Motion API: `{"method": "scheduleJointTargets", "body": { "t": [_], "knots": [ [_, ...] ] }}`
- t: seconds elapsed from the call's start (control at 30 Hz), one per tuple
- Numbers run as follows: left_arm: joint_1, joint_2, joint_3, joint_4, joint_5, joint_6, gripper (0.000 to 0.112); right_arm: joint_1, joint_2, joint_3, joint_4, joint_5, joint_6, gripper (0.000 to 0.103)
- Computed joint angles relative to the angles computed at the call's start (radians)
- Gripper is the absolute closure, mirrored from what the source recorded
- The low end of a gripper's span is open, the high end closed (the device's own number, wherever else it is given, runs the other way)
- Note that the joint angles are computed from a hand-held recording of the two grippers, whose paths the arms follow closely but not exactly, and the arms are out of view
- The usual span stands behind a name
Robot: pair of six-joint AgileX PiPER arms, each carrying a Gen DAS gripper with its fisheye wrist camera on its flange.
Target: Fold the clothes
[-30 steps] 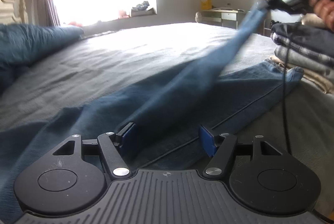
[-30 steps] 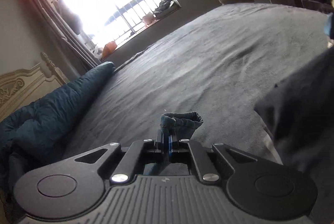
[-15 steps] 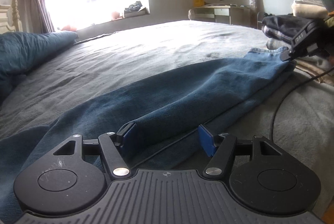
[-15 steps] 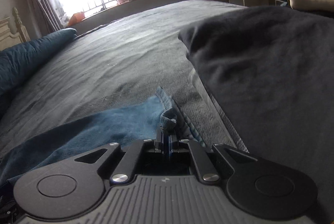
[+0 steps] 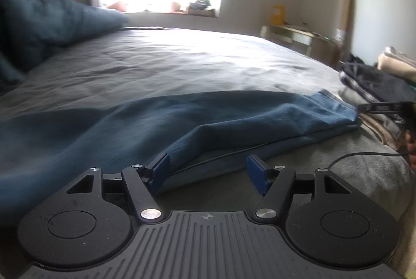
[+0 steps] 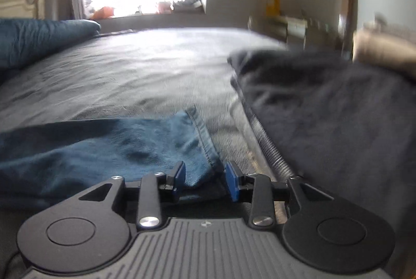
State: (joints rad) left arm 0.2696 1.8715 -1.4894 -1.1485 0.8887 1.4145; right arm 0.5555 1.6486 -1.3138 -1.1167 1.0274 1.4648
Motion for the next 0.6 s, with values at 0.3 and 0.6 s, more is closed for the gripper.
{"method": "scheduleJointTargets", "body": {
  "t": [0.3, 0.6],
  "knots": [
    [0.083, -0.024, 0.013, 0.003, -0.034, -0.121, 0.047, 0.169, 0.026, -0.011, -0.369, -0.223, -0.08, 0.063],
    [0.094, -0.01, 0.028, -0.054, -0.044, -0.082, 0.046, 0.225, -0.008, -0.09, -0.329, -0.394, -0.311, 0.063]
  ]
}}
